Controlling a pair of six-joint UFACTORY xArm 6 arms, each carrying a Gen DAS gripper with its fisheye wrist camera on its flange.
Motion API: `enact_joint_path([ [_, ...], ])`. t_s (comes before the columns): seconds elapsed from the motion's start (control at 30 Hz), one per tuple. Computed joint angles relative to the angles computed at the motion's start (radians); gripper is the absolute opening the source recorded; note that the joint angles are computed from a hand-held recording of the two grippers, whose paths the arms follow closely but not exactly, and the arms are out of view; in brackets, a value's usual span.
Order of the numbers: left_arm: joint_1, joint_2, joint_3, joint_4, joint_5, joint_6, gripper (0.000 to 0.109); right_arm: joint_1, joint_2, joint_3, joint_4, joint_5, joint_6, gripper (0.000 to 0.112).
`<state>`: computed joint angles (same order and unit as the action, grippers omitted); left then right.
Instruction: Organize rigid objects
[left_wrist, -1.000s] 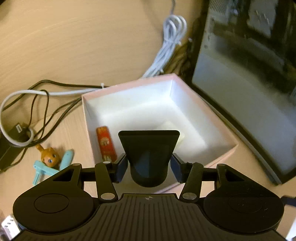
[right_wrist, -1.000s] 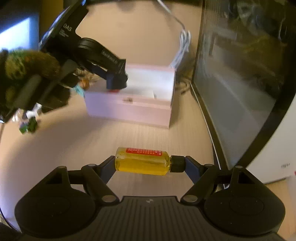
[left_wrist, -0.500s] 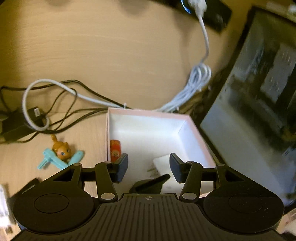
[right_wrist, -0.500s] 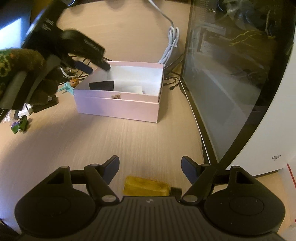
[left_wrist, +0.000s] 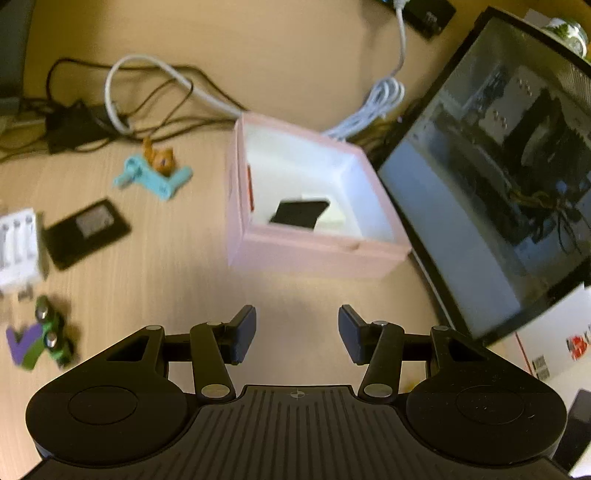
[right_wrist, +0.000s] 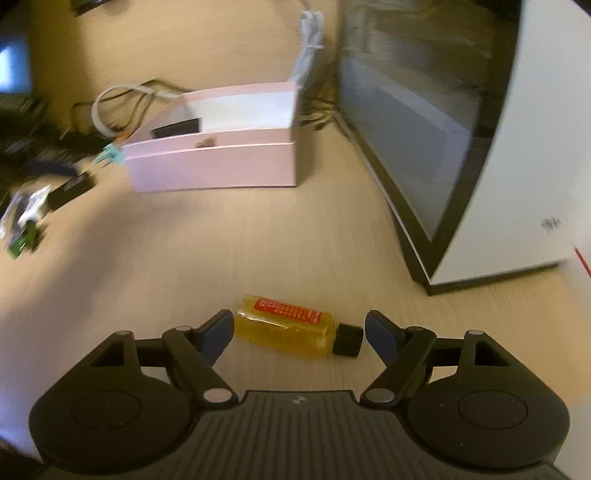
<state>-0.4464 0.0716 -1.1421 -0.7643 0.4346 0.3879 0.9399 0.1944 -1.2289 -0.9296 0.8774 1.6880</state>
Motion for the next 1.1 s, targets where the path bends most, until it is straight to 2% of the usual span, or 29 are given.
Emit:
enact_joint_path([
  [0.1,0.017,-0.022,0.026,0.014,0.036,0.022,0.054,0.003,0.042,-0.028,0.014,0.012,0.035,0.079],
  [0.27,0.045,-0.072,0.086,0.007,0.074,0.076,0.054,0.034,0.077,-0.078,0.007,0.075,0.186,0.08],
  [0.43,0.076,-0.093,0.115,-0.008,0.142,0.121,0.054,0.107,0.17,-0.208,0.018,0.297,0.33,0.08],
  [0.57,0.093,-0.108,0.13,-0.036,0.187,0.19,0.054,0.155,0.278,-0.347,0.033,0.458,0.364,0.081],
  [0.67,0.102,-0.108,0.133,-0.067,0.218,0.237,0.054,0.178,0.342,-0.431,0.036,0.532,0.364,0.085],
  [1.03,0.107,-0.086,0.13,-0.089,0.263,0.282,0.054,0.182,0.412,-0.565,0.107,0.645,0.383,0.089],
  [1.1,0.11,-0.086,0.128,-0.091,0.265,0.278,0.054,0.186,0.425,-0.59,0.107,0.655,0.374,0.081],
])
